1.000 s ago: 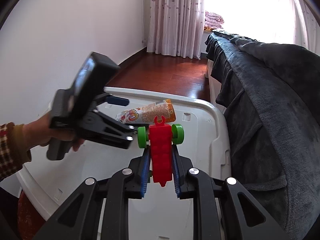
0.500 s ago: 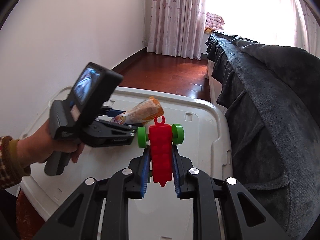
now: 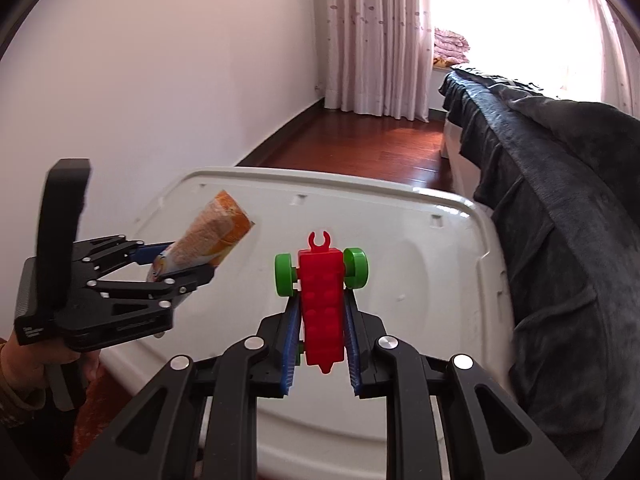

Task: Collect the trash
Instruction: 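Lower both tools into the bin and release pouch and toy car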

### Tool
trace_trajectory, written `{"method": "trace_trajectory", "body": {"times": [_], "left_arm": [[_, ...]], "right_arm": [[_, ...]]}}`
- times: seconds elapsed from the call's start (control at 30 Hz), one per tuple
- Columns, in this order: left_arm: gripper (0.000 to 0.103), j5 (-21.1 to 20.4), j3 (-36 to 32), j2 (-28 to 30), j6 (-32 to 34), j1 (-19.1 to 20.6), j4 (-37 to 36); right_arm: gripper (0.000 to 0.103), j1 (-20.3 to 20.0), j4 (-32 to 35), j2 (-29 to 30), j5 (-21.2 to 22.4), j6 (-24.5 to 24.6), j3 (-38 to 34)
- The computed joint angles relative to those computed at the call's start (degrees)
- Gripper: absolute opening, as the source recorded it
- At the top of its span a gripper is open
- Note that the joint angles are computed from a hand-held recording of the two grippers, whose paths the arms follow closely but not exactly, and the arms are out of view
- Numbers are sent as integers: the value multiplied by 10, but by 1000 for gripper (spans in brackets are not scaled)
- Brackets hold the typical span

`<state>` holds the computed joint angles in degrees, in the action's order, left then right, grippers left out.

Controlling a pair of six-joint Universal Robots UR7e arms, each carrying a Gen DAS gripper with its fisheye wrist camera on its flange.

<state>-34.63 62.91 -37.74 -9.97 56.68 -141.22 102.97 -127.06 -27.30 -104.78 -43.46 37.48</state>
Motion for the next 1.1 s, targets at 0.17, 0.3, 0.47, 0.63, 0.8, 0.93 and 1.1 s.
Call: {"method": "trace_trajectory", "body": {"times": [0.17, 0.3, 0.47, 0.63, 0.8, 0.93, 1.1], "left_arm": [[51, 59, 172, -97, -89, -46, -19], [51, 78, 264, -145, -186, -73, 23], [51, 73, 335, -177, -320, -88, 108], [51, 44, 381, -194, -398, -81, 142], [51, 16, 397, -199, -450, -67, 172], [51, 7, 399, -196, -463, -61, 188], [52, -1, 398, -189, -473, -61, 198]], "right_arm": [[20, 4, -59, -97, 10, 23, 187], [20, 4, -86, -155, 8, 41, 305], [20, 4, -105, -196, -13, 63, 403], [20, -2, -122, -206, -53, 76, 463], [20, -11, -134, -196, -99, 80, 489], [20, -14, -150, -189, -131, 73, 502], [20, -17, -166, -184, -149, 68, 509]]}}
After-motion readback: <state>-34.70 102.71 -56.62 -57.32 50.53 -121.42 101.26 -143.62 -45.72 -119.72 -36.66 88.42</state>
